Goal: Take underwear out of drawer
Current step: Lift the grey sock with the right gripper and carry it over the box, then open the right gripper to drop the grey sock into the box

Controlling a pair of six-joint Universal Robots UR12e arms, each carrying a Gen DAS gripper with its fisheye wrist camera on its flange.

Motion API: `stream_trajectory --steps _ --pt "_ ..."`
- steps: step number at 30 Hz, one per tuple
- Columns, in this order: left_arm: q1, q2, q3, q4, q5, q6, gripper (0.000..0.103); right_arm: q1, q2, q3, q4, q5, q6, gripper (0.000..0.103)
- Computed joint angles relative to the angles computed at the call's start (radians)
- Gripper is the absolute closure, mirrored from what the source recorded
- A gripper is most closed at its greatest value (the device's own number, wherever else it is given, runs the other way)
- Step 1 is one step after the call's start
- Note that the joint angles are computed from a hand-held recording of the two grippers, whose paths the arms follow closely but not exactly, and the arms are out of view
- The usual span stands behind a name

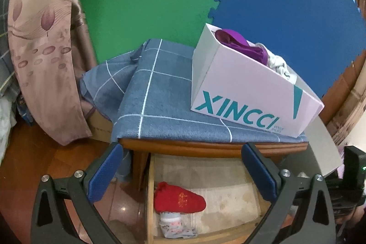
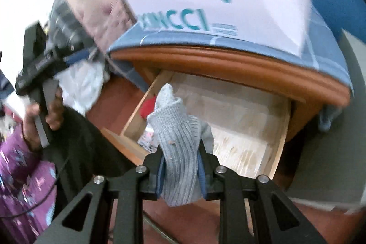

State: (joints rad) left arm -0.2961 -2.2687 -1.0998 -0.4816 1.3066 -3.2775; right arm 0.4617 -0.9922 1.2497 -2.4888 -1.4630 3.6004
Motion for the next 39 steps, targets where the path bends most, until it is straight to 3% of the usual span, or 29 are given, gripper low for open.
stream_trajectory --steps 3,5,13,19,25,32,39 --pt "-0.012 -0.001 0.008 -0.025 0.029 0.041 0.0 -0.001 -0.021 0.056 -0.145 0.015 0.099 0.079" --pt "-0.02 -0.002 0.013 -0.042 0.047 0.07 0.0 0.006 -0.007 0.036 -0.187 -0.002 0.109 0.079" --pt "-0.048 -0.017 0.066 -0.176 0.171 0.142 0.0 0.003 0.002 -0.102 -0.235 -0.081 0.031 0.079" --pt "-0.047 -0.009 0.037 -0.099 0.18 0.142 0.0 -0.029 0.08 -0.303 -0.104 -0.145 -0.006 0.079" --pt "-0.054 -0.012 0.041 -0.098 0.218 0.176 0.0 -0.047 0.2 -0.506 0.085 -0.219 0.007 0.079" --pt "-0.062 -0.014 0.042 -0.108 0.243 0.226 0.0 -0.057 0.273 -0.607 0.206 -0.256 0.031 0.079" --pt "-0.072 -0.016 0.041 -0.114 0.266 0.274 0.0 -0.05 0.314 -0.675 0.309 -0.262 -0.014 0.079"
